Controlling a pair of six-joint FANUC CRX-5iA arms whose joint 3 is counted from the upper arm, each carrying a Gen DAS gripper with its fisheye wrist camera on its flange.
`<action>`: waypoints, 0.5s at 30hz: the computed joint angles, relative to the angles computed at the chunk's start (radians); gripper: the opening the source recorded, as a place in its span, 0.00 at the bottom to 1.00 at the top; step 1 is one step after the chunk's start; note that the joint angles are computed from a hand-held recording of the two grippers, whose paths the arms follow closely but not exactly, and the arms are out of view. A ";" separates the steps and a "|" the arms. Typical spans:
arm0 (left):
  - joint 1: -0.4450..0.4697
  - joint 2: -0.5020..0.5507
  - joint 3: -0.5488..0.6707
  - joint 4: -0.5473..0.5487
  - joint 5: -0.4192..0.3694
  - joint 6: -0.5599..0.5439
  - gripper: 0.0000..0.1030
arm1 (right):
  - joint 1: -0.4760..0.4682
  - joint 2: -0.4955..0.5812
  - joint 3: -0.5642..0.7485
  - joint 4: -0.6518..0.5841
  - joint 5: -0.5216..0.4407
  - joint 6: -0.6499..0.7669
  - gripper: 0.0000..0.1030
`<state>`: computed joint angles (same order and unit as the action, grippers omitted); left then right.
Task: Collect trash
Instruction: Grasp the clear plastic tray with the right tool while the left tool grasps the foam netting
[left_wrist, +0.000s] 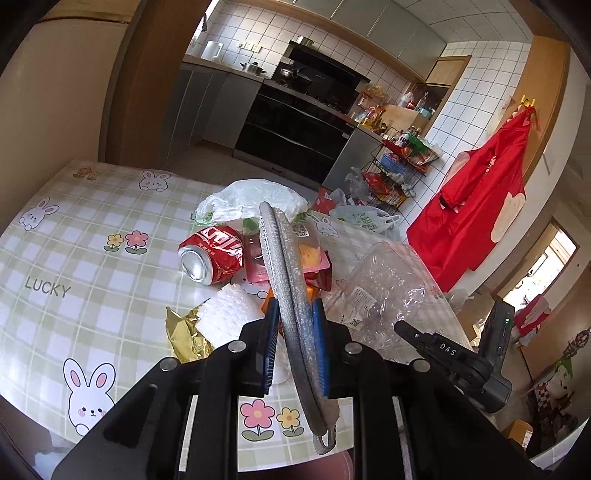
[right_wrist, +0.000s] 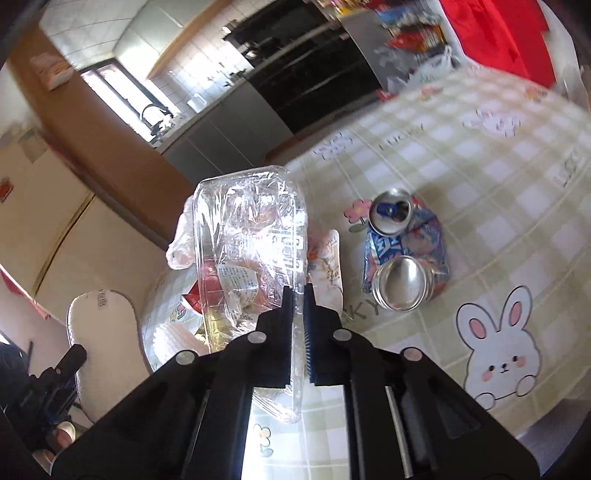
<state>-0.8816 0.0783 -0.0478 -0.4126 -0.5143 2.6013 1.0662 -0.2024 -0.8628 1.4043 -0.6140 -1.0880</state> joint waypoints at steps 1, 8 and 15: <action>-0.006 -0.010 -0.011 -0.001 0.006 0.004 0.17 | 0.022 -0.011 -0.001 -0.011 -0.027 0.015 0.09; -0.066 -0.069 -0.066 -0.029 0.008 0.035 0.17 | 0.161 -0.079 -0.010 -0.069 -0.193 0.063 0.09; -0.139 -0.096 -0.102 -0.056 -0.017 0.091 0.17 | 0.341 -0.130 -0.007 -0.120 -0.395 0.061 0.09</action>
<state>-1.0207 -0.0177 -0.1501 -0.4681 -0.5317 2.6921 1.4072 -0.3327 -0.8700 1.2839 -1.0090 -1.0270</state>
